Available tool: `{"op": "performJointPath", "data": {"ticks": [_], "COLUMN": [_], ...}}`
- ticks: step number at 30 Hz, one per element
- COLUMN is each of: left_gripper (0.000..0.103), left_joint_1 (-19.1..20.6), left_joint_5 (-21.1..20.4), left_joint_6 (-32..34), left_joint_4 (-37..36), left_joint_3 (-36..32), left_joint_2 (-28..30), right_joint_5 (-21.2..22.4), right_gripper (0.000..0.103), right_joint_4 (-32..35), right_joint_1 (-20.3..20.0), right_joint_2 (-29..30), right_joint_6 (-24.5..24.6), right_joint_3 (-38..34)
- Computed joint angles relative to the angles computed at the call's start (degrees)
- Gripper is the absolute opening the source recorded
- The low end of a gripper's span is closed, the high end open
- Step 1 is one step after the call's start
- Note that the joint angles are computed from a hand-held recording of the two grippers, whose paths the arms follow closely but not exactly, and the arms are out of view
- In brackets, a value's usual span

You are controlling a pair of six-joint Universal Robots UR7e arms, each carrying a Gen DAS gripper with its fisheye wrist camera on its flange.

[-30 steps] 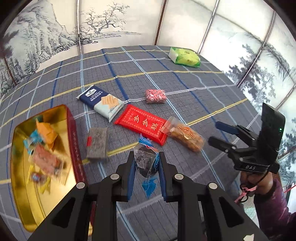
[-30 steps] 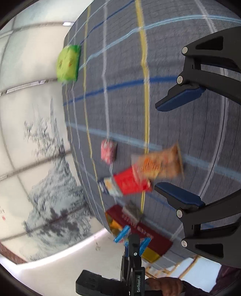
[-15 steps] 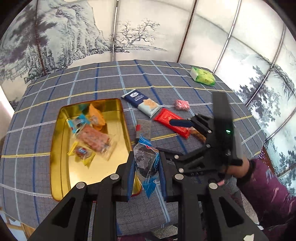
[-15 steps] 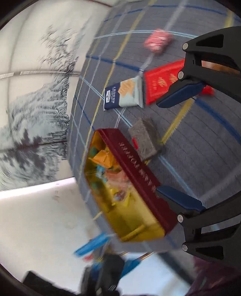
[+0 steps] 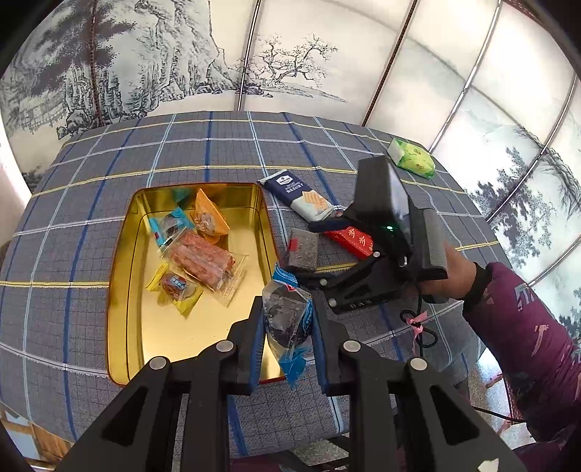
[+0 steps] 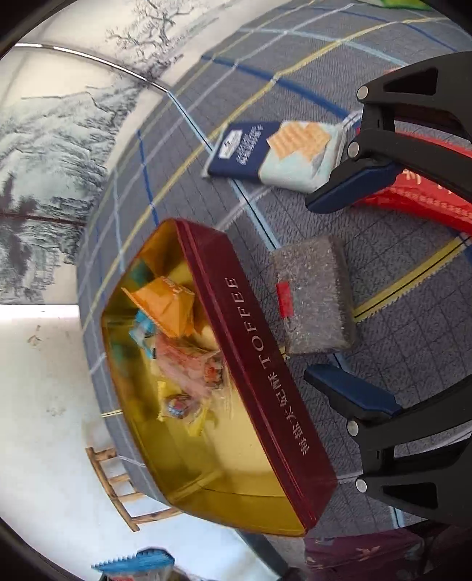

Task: Organize snacks
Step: 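Carry the clear bag over the gold tin with the left gripper while the right grasps the grey block cake, then lower the clear bag into the gold tin and open the left gripper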

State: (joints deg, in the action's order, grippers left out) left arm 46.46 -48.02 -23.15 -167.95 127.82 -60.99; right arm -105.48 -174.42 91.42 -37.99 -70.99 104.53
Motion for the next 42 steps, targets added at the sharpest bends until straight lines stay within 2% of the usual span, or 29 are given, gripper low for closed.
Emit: {"op": "performJointPath", "data": {"ticks": [3,6,9,10,13,15,18,24,26,33,38,42], "left_gripper": [0.021,0.021,0.021,0.021,0.021,0.021,0.021,0.021,0.021,0.021,0.021,0.021], "left_joint_1": [-0.02,0.05,0.43,0.48,0.62,0.68,0.64,1.36,1.89,4.33,5.73,5.78], "left_joint_5": [0.14,0.05,-0.02,-0.11,-0.09,0.13,0.62,2.09,2.38,2.06,1.56,2.77], "left_joint_6": [-0.27,-0.25,-0.47,-0.58,-1.01,-1.06,-1.12,-1.11,-1.14,1.14,2.0,2.5], "left_joint_4": [0.01,-0.99,-1.47,-1.61,-1.56,-1.74,-2.24,-2.42,-2.03,-3.36,-3.78,-3.79], "left_joint_3": [0.25,0.8,1.15,1.32,1.62,1.78,2.08,2.03,1.76,0.44,-0.53,-1.06], "left_joint_2": [-0.03,-0.19,-0.26,-0.33,-0.35,-0.19,0.17,1.01,1.15,2.59,3.89,4.98], "right_joint_5": [-0.75,1.05,8.62,11.93,15.83,15.26,12.08,9.41,10.64,10.59,9.35,8.67], "right_gripper": [0.062,0.062,0.062,0.062,0.062,0.062,0.062,0.062,0.062,0.062,0.062,0.062], "right_joint_4": [-2.3,-8.89,-16.81,-20.22,-30.38,-34.77,-39.58,-38.87,-38.36,-33.27,-34.31,-34.56], "right_joint_1": [0.2,-0.59,-3.76,-5.93,-11.35,-14.37,-17.05,-19.26,-20.09,-20.92,-20.62,-20.31], "right_joint_2": [-0.3,-3.16,-9.4,-12.41,-16.96,-18.3,-18.35,-18.17,-18.85,-20.09,-19.57,-19.23], "right_joint_6": [0.19,0.58,3.98,6.63,11.87,15.78,19.02,26.49,27.59,31.92,31.11,30.62], "right_joint_3": [1.63,7.52,15.23,18.21,22.99,23.57,22.56,19.14,18.84,17.23,17.79,17.71]}}
